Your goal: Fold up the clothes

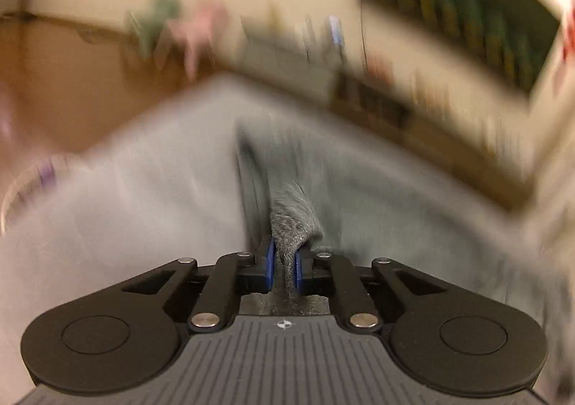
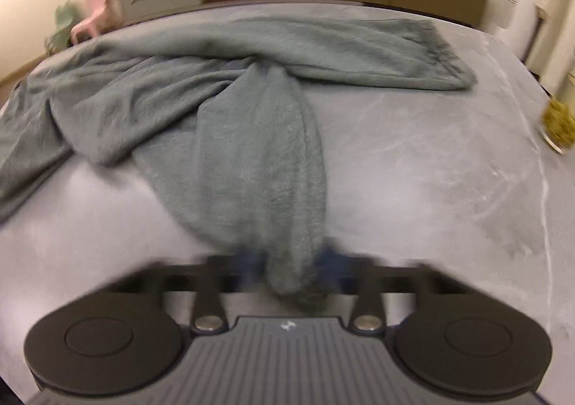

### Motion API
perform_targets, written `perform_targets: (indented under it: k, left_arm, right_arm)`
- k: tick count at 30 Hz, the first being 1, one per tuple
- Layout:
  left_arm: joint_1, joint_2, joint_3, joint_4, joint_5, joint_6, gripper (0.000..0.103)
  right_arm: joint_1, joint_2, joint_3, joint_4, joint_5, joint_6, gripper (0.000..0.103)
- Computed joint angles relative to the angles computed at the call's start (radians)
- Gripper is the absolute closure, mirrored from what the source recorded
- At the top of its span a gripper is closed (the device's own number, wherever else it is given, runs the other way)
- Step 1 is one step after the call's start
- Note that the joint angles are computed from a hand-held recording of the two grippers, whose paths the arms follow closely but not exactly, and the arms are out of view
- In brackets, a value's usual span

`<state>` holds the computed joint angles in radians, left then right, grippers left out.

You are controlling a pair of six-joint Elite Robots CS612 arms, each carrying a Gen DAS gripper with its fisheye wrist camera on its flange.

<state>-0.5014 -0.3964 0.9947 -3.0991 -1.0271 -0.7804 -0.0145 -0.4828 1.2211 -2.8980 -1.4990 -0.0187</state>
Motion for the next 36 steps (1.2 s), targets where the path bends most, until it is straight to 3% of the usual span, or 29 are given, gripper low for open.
perform_targets:
  k: [3,5,8,10,12,13,15,17,20,22,24,25,26,28,30,35,36]
  left_arm:
    - [0.017,-0.027,0.054,-0.050,0.093,-0.117,0.092]
    - [0.031,-0.038,0.068,0.053,0.043,-0.162,0.093]
    - [0.048,-0.041,0.060,0.182,-0.057,-0.184,0.092]
    - [0.049,-0.043,0.060,0.215,-0.060,-0.173,0.092]
    - [0.048,-0.052,0.083,0.179,-0.033,-0.193,0.092]
    - [0.046,-0.059,0.105,0.121,-0.009,-0.213,0.092]
    - [0.045,-0.068,0.142,0.010,0.027,-0.248,0.092]
    - [0.050,-0.068,0.137,0.027,0.029,-0.263,0.092]
    - [0.064,-0.057,0.090,0.157,-0.056,-0.218,0.092]
    - [0.068,-0.046,0.058,0.226,-0.098,-0.167,0.092]
    - [0.064,-0.044,0.050,0.250,-0.090,-0.131,0.092]
    - [0.061,-0.046,0.053,0.249,-0.077,-0.120,0.092]
    - [0.059,-0.047,0.056,0.249,-0.071,-0.114,0.092]
    - [0.052,-0.048,0.053,0.265,-0.062,-0.108,0.092]
    - [0.047,-0.047,0.047,0.270,-0.056,-0.085,0.092]
    - [0.036,-0.038,0.026,0.280,-0.061,0.001,0.091]
    - [0.035,-0.034,0.019,0.286,-0.064,0.022,0.091]
  right_arm:
    - [-0.019,-0.015,0.056,-0.251,0.027,0.107,0.093]
    - [-0.039,-0.022,0.078,-0.340,0.034,0.219,0.093]
    - [-0.059,-0.018,0.063,-0.238,0.046,0.302,0.093]
    - [-0.058,-0.012,0.042,-0.178,0.048,0.304,0.093]
    - [-0.056,-0.007,0.023,-0.148,0.049,0.303,0.093]
    - [-0.055,-0.009,0.023,-0.190,0.053,0.306,0.093]
    - [-0.067,-0.023,0.049,-0.378,0.096,0.357,0.093]
    - [-0.081,-0.045,0.068,-0.492,0.109,0.413,0.093]
    - [-0.090,-0.056,0.045,-0.428,0.036,0.386,0.089]
    - [-0.096,-0.035,0.010,-0.320,-0.006,0.404,0.069]
    - [-0.107,-0.013,0.024,-0.355,-0.005,0.493,0.058]
    - [-0.112,-0.001,0.030,-0.373,-0.005,0.538,0.043]
    - [-0.118,0.003,0.044,-0.370,0.008,0.590,0.036]
    - [-0.132,0.001,0.070,-0.309,0.071,0.660,0.042]
    - [-0.135,-0.002,0.060,-0.217,0.125,0.603,0.042]
    - [-0.100,0.019,-0.020,-0.044,0.031,0.454,0.041]
    - [-0.092,0.023,-0.033,-0.018,0.006,0.423,0.049]
